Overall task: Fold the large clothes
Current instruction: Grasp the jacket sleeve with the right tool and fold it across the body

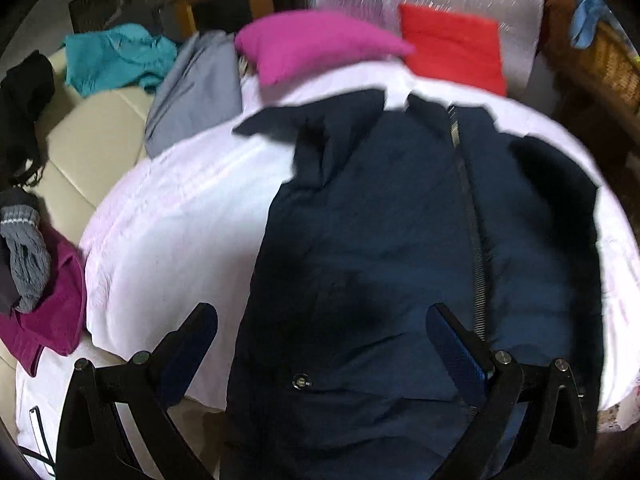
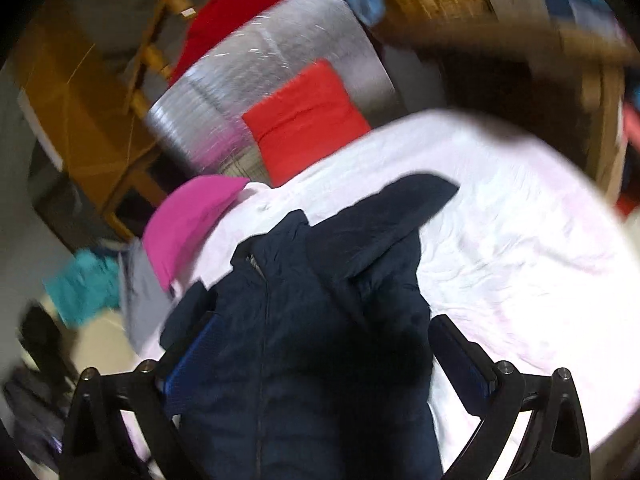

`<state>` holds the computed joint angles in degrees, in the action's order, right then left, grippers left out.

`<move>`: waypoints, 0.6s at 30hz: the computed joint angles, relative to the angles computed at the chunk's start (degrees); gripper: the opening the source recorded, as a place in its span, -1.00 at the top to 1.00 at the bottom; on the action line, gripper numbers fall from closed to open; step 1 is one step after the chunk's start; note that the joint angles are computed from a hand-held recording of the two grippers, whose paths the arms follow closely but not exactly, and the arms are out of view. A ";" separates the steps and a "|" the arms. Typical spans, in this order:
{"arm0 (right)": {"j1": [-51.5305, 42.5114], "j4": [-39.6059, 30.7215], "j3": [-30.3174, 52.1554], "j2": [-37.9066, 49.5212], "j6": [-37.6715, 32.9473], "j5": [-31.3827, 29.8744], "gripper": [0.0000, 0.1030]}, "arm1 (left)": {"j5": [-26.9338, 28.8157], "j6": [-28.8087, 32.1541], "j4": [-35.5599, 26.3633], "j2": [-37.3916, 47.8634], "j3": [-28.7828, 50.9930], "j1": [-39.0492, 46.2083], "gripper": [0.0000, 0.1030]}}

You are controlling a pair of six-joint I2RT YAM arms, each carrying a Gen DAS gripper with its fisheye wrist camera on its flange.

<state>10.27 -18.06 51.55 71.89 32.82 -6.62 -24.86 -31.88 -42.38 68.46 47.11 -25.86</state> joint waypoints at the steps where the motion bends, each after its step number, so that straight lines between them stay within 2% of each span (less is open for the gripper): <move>1: -2.93 3.63 -0.03 3.92 0.71 -3.07 -1.00 | 0.39 0.72 0.91 1.03 -0.37 0.96 -1.00; 5: -9.91 16.14 4.69 21.38 4.33 -14.16 -1.00 | 0.46 3.37 3.17 4.05 0.13 2.90 -1.00; 7: -11.55 19.40 9.19 28.99 7.64 -17.29 -1.00 | 0.06 4.42 4.42 5.33 0.37 3.04 -1.00; 11: -13.99 23.03 19.22 42.95 14.71 -18.55 -0.87 | -1.15 6.88 7.42 7.03 0.59 3.83 -1.00; 17: -15.69 22.53 30.96 55.83 20.34 -17.75 -0.47 | -2.74 9.36 10.77 9.75 1.66 4.26 -1.00; 18: -16.11 22.63 32.38 57.12 21.41 -18.19 -0.33 | -2.88 9.67 11.03 10.35 2.07 4.27 -1.00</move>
<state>-5.83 4.56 83.93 129.01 54.23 -24.81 -27.74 -22.20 -31.35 78.82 49.18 -21.58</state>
